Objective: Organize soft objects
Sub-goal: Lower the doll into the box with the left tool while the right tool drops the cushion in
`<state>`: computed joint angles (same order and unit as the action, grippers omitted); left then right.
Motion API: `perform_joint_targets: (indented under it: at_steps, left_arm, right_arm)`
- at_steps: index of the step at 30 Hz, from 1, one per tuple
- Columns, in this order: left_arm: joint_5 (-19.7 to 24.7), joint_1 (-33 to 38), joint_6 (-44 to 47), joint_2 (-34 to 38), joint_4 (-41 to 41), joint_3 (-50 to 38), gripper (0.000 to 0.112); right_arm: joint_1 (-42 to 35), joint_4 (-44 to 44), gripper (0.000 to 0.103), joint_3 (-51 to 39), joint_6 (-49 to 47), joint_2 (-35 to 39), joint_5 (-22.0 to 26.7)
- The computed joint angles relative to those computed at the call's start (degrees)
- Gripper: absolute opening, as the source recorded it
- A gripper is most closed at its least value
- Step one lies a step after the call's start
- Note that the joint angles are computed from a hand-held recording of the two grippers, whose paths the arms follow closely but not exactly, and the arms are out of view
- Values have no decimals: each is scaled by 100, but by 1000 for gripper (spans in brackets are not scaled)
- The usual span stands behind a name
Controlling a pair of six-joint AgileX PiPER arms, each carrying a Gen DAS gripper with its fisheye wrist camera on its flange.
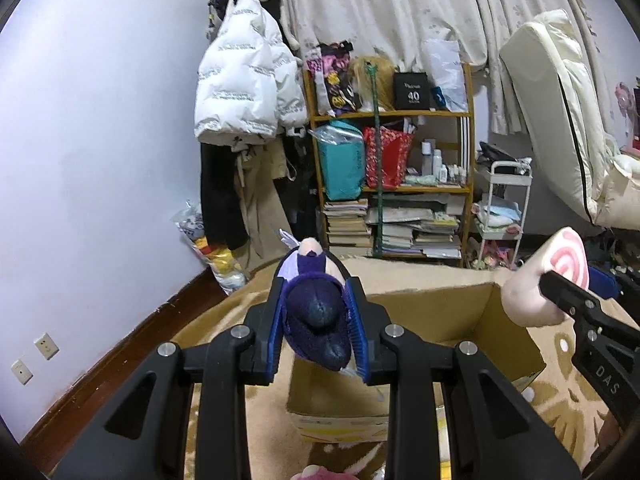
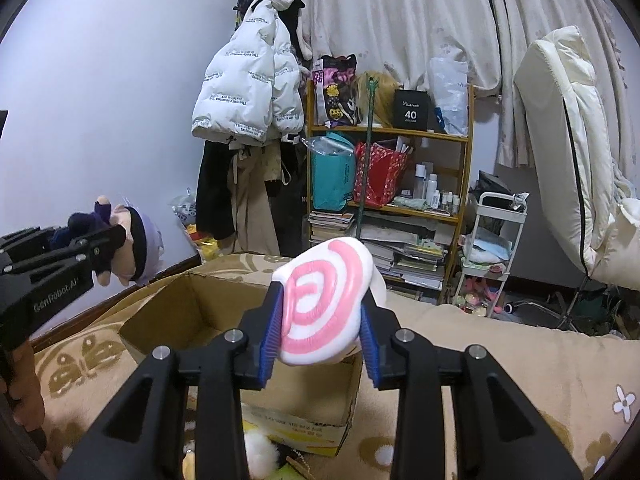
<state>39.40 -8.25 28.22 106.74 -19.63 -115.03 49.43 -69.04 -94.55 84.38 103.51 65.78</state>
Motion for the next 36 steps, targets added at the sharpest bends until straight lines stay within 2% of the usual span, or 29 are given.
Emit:
perform_joint_targets:
  at_steps: [6,10,14,23,27,30,36]
  left_arm:
    - [154,-82,56,212,-42,-105,28]
    - [345,-52,295,290,-395,-122,28]
    - [281,-152,520,278,-444,88,28]
    - [530,-287,183,512,70,-56,29]
    - [754,-288,-134,702,302,-299,30]
    - [1032,-278,-403,915,510,-649,30]
    - [1191,-231,-590,999,707,-796,31]
  right_arm:
    - [-227,195,38,36,-8,78,-297]
    - [-357,330,39,139,-4,72,-477]
    - [-484,428,40,313,81,11,-723]
    - [-649,718,42,531,78,-37,-1104]
    - [-703,876,47,568,-20,-27,-1341]
    - [-716,992,48,578,-89,-15,-1411]
    - [-756,1175,53,591,-127,-9,-1463]
